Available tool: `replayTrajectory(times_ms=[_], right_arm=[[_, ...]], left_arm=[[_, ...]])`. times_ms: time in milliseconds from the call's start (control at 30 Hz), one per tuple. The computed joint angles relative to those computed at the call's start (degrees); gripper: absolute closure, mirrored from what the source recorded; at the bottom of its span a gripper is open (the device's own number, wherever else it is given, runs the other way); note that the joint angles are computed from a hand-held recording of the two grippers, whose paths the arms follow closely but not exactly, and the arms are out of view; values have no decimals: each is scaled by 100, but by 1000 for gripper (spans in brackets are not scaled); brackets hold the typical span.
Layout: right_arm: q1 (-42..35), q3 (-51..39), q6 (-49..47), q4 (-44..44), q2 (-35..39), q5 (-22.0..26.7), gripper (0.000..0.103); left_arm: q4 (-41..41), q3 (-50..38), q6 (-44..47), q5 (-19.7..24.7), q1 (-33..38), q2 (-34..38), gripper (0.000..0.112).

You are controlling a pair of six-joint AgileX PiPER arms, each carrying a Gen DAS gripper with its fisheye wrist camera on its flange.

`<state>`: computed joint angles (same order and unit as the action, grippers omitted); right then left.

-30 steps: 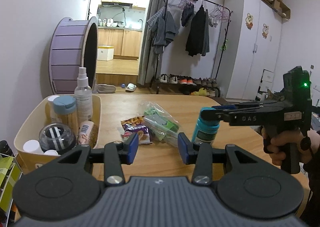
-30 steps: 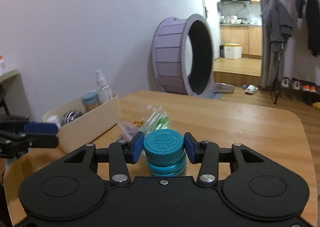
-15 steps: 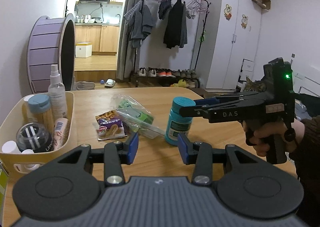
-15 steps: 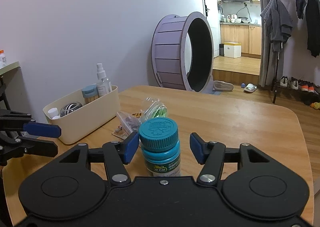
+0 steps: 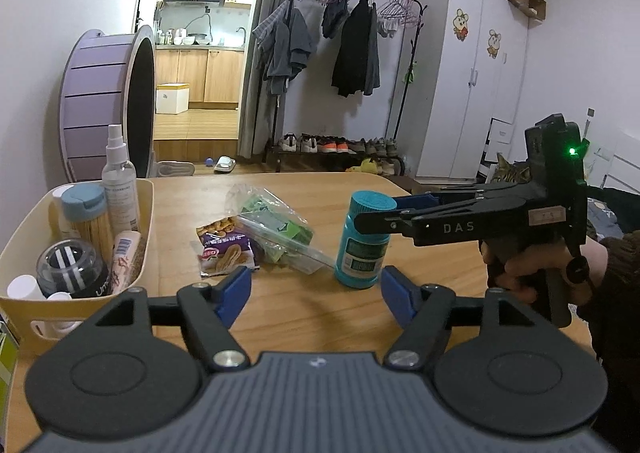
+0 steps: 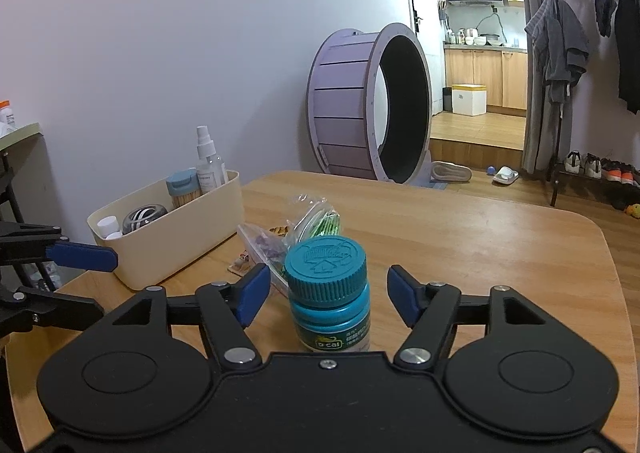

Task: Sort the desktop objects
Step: 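Lift the teal canister and carry it over the cream basket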

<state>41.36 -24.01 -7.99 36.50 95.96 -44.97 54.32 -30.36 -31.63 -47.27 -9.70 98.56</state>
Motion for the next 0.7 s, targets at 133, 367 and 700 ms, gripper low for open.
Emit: replayTrajectory(times_ms=[133, 367, 700], right_arm=[[-53, -86, -26, -41, -6, 177, 58], [176, -8, 130, 64, -314, -95, 58], [244, -1284, -251, -190, -200, 762, 58]], left_arm=[[33, 39, 36, -32, 71, -47, 41], [122, 150, 55, -225, 485, -138, 41], [7, 302, -55, -331, 1513, -475, 41]])
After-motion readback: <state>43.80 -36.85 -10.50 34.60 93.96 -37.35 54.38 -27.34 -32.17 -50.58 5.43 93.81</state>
